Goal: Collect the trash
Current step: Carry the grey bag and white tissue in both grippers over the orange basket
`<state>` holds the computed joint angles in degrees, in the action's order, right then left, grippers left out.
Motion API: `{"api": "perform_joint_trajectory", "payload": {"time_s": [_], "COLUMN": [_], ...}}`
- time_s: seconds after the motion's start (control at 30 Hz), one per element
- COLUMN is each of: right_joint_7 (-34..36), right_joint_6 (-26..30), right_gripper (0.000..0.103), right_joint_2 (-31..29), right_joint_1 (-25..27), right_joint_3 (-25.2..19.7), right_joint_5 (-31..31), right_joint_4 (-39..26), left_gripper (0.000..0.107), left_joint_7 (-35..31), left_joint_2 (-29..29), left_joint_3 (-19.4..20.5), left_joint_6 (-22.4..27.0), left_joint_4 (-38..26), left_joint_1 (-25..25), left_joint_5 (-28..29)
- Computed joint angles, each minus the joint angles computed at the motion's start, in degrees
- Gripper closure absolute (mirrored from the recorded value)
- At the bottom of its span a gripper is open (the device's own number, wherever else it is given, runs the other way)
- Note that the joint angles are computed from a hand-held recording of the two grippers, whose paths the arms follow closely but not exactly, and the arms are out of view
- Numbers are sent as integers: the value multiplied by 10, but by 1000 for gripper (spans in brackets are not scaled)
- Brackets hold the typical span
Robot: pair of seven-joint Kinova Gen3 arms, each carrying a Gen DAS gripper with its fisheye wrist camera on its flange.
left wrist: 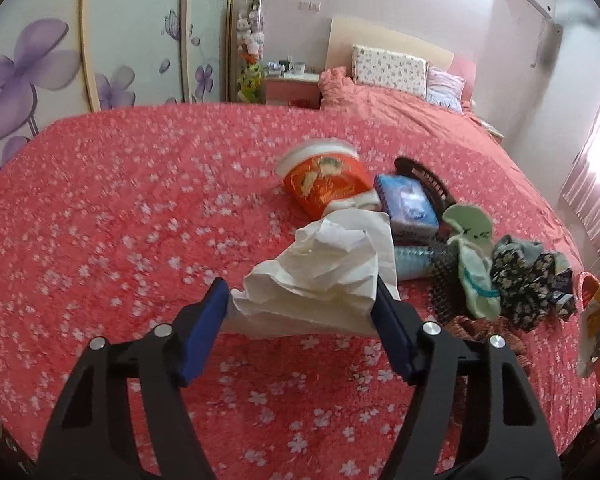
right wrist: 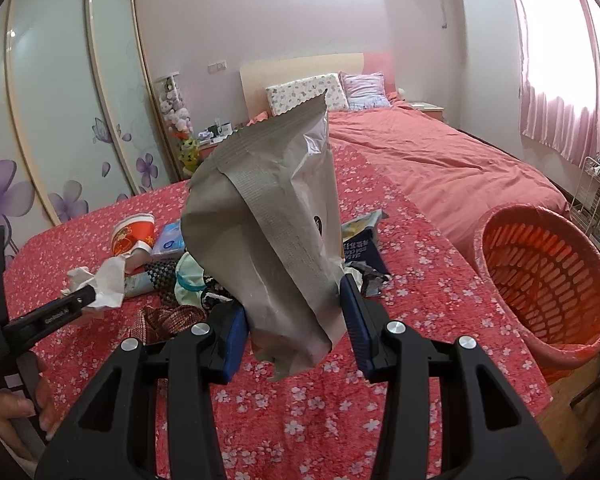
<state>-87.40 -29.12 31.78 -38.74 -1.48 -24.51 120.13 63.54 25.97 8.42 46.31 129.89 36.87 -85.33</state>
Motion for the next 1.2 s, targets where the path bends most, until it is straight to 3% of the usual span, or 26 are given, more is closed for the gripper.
{"api": "perform_joint_trajectory", "payload": {"time_s": [0.3,0.53,0.87,1.2], "right_joint_7": [-25,-44,-55,-76], "right_joint_6": [-42,-78,-101,-86], "right_gripper": [59,59,59,59], "right_joint_2": [-26,-43,-42,-25], "right_joint_1": [36,69,116,172], "right_joint_3": [-19,-19,-5,9], "right_joint_5": [29,40,34,41], "right_joint_4": [39,72,93,85], "left_gripper": [39,38,38,38], "left_joint_7": [-68,-124,-189,-295], "left_joint_2": [-49,-41,10,87], "left_joint_3": [26,33,14,-25], "left_joint_6": [80,89,40,-51], "left_joint_4": [-37,-104,-201,-330], "left_joint_1": [63,91,117,136], "left_joint_5": [48,36,4,27]}}
